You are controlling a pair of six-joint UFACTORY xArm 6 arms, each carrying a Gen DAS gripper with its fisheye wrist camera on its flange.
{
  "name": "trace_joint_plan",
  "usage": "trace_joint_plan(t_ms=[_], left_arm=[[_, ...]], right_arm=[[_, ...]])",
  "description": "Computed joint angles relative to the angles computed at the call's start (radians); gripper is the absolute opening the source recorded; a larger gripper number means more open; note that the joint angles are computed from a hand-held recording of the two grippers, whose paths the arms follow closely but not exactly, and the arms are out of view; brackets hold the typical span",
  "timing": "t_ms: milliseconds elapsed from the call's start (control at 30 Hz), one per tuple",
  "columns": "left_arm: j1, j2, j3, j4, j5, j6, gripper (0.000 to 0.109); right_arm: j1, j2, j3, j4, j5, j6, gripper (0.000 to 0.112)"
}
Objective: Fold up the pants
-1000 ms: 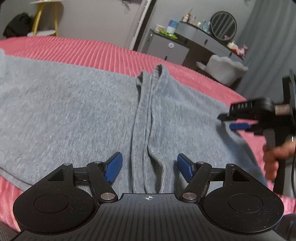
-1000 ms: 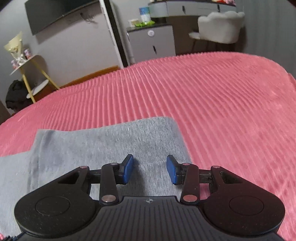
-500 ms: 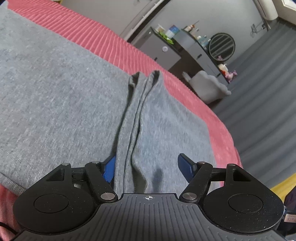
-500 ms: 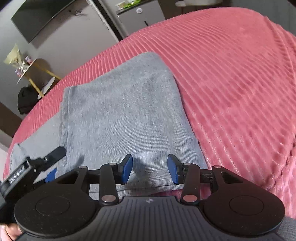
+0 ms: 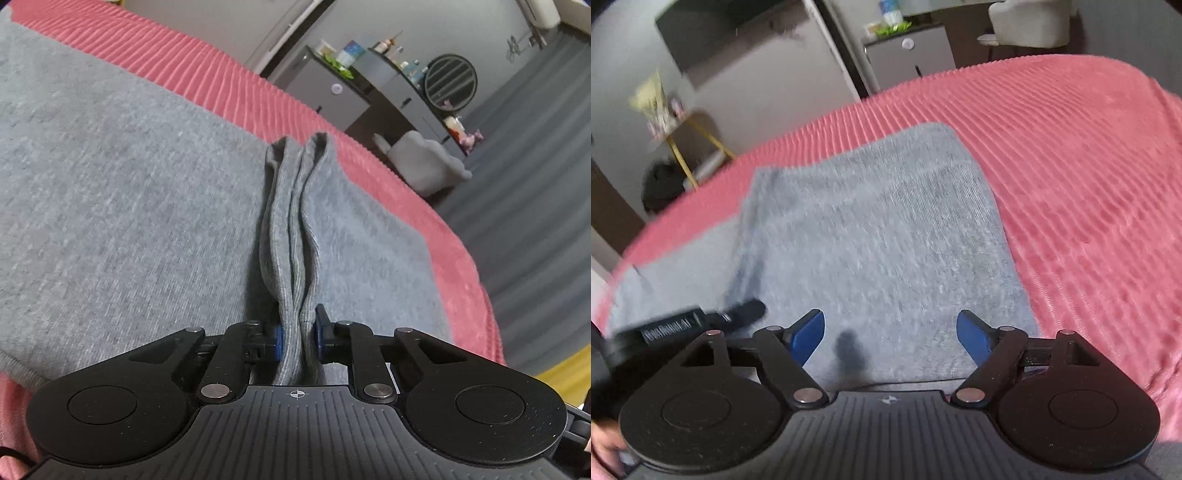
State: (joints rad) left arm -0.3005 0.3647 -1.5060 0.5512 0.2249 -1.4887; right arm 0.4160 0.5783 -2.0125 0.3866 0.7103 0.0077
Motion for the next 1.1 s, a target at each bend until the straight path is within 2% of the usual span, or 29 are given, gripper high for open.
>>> trace_joint_plan(t_ms=[100,233,333,400,433,467,533,567,633,733,800,867,900,1000,1100], left_arm=[[0.007,-0.03,0.03,0.023,-0.009,-0.056,0.017],[0.01,-0.058,0.049,0.061,0.011,-0.095,0.015],[0.023,-0.073,0.076,0.079,-0.027,-0.147,0.014],[0.022,-0.072,0.076,0.055,-0.028,-0.126,0.014],[0.019,-0.069,0.071,0.041,-0.019,-0.104,0.015],[0.015,-0.066,0.066,0.026,-0.01,-0.081,0.016],[0.01,-0.061,0.052,0.019,0.014,-0.071,0.026],[0.01,-0.058,0.047,0.021,0.025,-0.079,0.031],[0.014,-0.053,0.05,-0.008,0.02,-0.093,0.053],[0.03,-0.042,0.06,0.016,-0.031,-0.151,0.055],[0.026,-0.014,0.018,0.039,0.003,-0.149,0.055],[0.01,0.014,-0.034,0.041,0.06,-0.084,0.053],[0.004,0.018,-0.047,0.053,0.079,-0.064,0.05],[-0.018,0.045,-0.106,0.064,0.162,0.019,0.031],[-0.023,0.053,-0.119,0.065,0.172,0.045,0.023]], right_arm=[[-0.008,-0.034,0.061,0.098,-0.048,-0.022,0.079],[-0.002,-0.045,0.086,0.115,-0.078,-0.028,0.079],[0.006,-0.051,0.103,0.111,-0.11,-0.043,0.079],[0.012,-0.061,0.123,0.099,-0.139,-0.051,0.078],[0.014,-0.068,0.135,0.1,-0.156,-0.054,0.07],[0.017,-0.077,0.153,0.094,-0.185,-0.052,0.055],[0.018,-0.084,0.169,0.019,-0.211,0.015,0.044],[0.017,-0.079,0.163,-0.022,-0.205,0.058,0.044],[0.011,-0.057,0.123,-0.045,-0.15,0.098,0.044],[0.006,-0.029,0.083,-0.047,-0.109,0.116,0.044],[0.008,-0.031,0.087,-0.031,-0.114,0.101,0.047],[0.011,-0.031,0.089,-0.022,-0.115,0.088,0.05],[0.012,-0.031,0.089,-0.017,-0.115,0.081,0.051],[0.017,-0.031,0.092,-0.028,-0.119,0.077,0.053],[0.02,-0.029,0.092,-0.042,-0.123,0.086,0.054]])
